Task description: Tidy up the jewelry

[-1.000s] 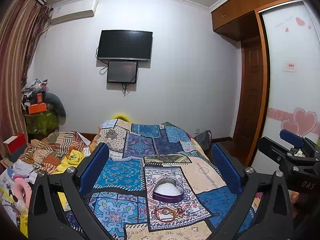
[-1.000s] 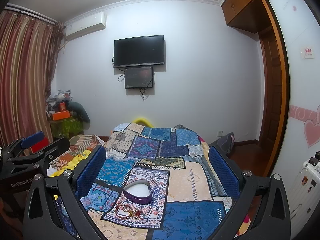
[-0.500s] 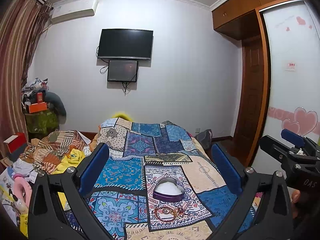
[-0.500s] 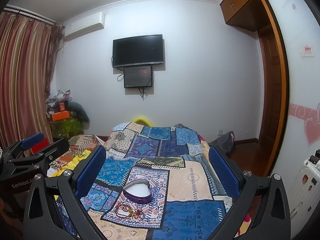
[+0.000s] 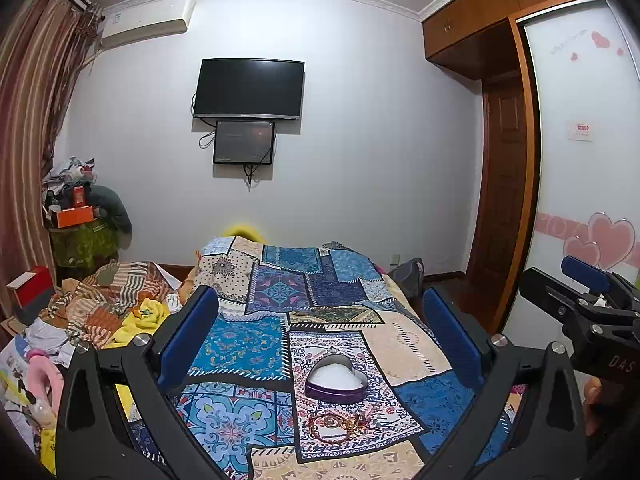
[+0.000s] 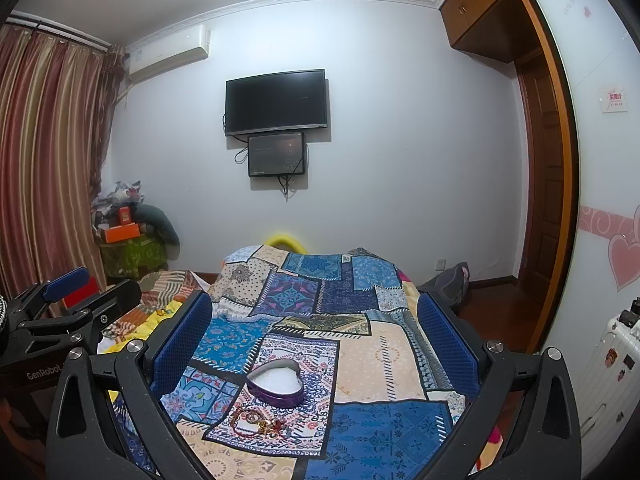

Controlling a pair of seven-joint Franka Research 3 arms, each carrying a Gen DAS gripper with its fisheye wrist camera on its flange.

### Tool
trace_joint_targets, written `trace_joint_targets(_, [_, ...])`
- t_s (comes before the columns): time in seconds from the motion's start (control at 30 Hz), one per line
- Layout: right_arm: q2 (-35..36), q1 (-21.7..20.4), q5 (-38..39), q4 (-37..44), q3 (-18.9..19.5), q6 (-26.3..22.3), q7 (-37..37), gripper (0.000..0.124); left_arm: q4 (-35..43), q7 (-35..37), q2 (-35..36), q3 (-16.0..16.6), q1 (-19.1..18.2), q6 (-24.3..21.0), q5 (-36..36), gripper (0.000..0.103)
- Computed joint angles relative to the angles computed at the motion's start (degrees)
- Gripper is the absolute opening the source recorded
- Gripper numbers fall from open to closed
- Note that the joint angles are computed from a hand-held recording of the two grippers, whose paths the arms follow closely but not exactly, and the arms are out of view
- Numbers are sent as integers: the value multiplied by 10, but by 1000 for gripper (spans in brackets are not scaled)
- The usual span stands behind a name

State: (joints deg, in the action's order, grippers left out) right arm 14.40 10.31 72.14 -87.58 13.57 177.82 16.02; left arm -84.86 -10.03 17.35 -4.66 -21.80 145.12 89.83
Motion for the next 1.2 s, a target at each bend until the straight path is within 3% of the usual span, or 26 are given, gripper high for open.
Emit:
trace_joint_targets(0.93, [-1, 2, -14, -5, -1, 1, 13, 102, 4, 3, 5, -1, -10, -11, -5, 103])
trace_joint_targets(1.07, [4, 6, -44, -4, -7, -1, 42, 102, 3, 1, 6, 1, -5, -5, -9, 103])
trace_joint_targets(1.2, [16, 15, -119, -3, -24, -9, 117, 102, 10, 12, 15, 3, 0, 0, -27, 103])
